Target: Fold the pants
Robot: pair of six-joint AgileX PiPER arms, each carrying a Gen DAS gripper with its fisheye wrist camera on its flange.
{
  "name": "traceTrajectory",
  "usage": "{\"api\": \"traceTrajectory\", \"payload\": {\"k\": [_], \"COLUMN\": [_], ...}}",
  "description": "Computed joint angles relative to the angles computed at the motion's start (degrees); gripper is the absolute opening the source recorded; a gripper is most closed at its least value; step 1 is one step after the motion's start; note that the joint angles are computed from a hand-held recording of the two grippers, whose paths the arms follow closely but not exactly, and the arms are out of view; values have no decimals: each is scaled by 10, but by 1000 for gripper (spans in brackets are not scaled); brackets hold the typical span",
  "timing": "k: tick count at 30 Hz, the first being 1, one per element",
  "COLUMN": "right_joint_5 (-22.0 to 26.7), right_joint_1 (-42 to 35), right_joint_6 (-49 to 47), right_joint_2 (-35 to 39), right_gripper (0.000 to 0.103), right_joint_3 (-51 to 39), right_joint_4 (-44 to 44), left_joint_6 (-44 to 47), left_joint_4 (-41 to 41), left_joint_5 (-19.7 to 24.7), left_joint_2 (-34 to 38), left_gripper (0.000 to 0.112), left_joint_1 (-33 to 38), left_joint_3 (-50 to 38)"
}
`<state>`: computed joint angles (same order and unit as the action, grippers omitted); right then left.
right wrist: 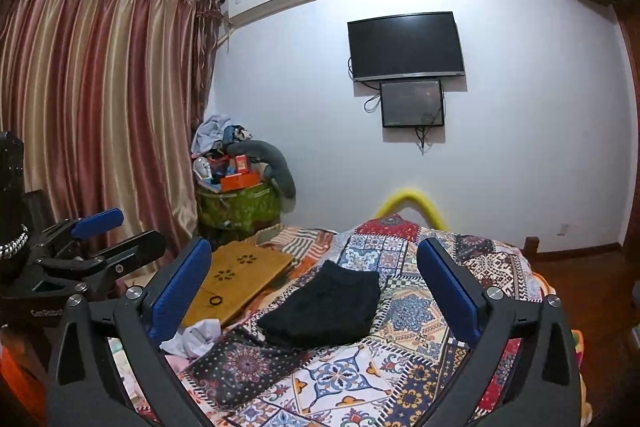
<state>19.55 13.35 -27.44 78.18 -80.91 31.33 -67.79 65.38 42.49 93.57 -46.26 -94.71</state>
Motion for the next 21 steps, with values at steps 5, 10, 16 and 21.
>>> {"api": "traceTrajectory", "payload": {"k": [5, 10, 16, 21], "right_joint_5": [-5, -5, -8, -6], "right_joint_1": [-3, -4, -1, -1], "right_joint_6": [-17, -36, -32, -20], "right_joint_2": [-7, -14, -15, -16], "right_gripper": [102, 102, 102, 102], "right_joint_3": [16, 27, 31, 33], "right_joint_4": [19, 40, 31, 19], "left_joint_6": [-5, -9, 1, 11], "left_joint_4": [5, 7, -14, -32], "left_joint_5": [-4, -8, -16, -23], "left_joint_2": [-4, -1, 8, 13], "left_gripper": [103, 103, 103, 103], "left_joint_1": [1, 7, 17, 24], "left_joint_3": [12, 15, 8, 1]}}
